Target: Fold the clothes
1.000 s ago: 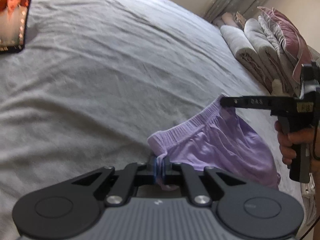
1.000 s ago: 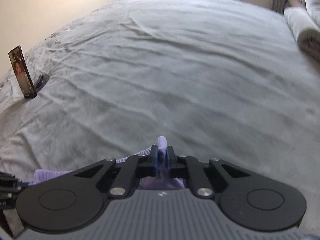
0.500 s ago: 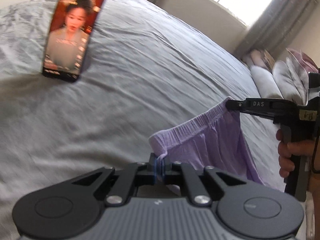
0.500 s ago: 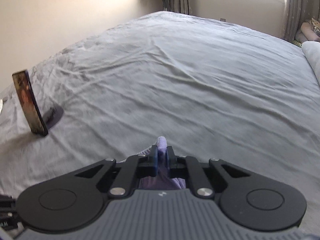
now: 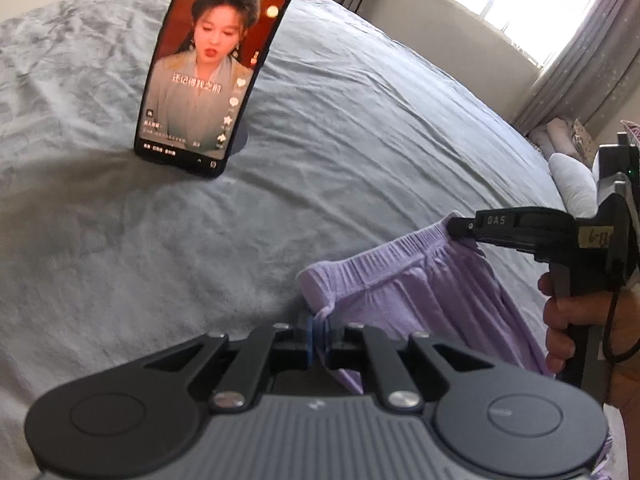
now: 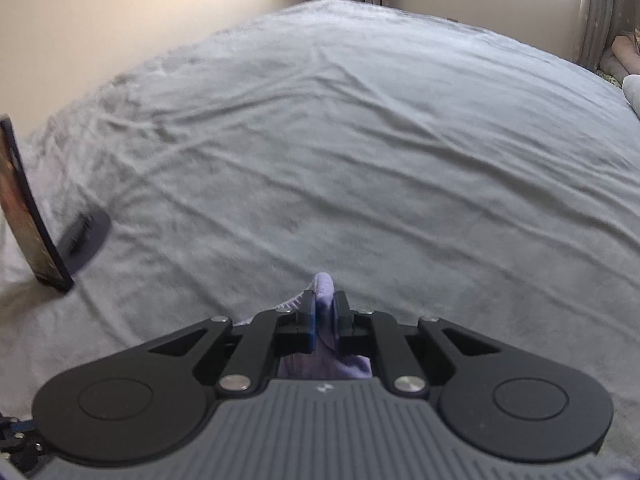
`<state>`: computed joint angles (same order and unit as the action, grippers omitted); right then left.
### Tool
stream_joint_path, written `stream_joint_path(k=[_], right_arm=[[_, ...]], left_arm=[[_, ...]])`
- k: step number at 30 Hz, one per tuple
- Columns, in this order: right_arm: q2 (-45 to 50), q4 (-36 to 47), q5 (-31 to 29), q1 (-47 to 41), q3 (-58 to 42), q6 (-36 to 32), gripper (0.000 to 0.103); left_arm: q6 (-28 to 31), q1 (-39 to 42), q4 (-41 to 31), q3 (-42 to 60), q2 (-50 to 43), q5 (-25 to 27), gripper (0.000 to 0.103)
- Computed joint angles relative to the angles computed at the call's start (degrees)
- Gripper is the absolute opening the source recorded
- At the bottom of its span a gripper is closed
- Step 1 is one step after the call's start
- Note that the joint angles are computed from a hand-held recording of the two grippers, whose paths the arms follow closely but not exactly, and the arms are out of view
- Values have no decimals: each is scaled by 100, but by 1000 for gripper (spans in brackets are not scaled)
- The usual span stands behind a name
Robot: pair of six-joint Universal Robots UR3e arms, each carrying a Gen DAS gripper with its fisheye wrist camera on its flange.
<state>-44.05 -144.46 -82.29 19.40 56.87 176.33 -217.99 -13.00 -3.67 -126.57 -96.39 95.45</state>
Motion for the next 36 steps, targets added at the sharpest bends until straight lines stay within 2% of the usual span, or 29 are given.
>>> stream_joint_path(k=[5, 8, 10, 12, 18, 24, 34, 36], right_arm=[[-33, -86, -69, 15, 71, 140, 18], [-327, -43, -95, -1, 310, 171, 24], [-628, -100, -94, -48, 642, 141, 38], [-956, -215, -83, -132, 1048, 116, 39], [-2098, -582, -10, -532, 2493, 85, 41], [-3281, -856, 159, -1050, 3936, 63, 42], [-5661, -901, 850, -2376, 6430, -370, 44], [-6060, -820, 1014, -2686, 6791, -491, 44]], left_arm=[[-27, 25, -6, -31, 26, -41, 10], [-80, 21, -39, 28, -7, -46, 14], [-122, -4, -93, 54, 22, -52, 20], [-188, -18, -122, 75, 43, -77, 31], [-418, -394, -552, 397, 38, 512, 47], [-523, -737, -807, 722, -75, 1091, 54], [-373, -1560, -1113, 1622, -671, 1879, 54], [-317, -1672, -1136, 1790, -797, 1892, 54]])
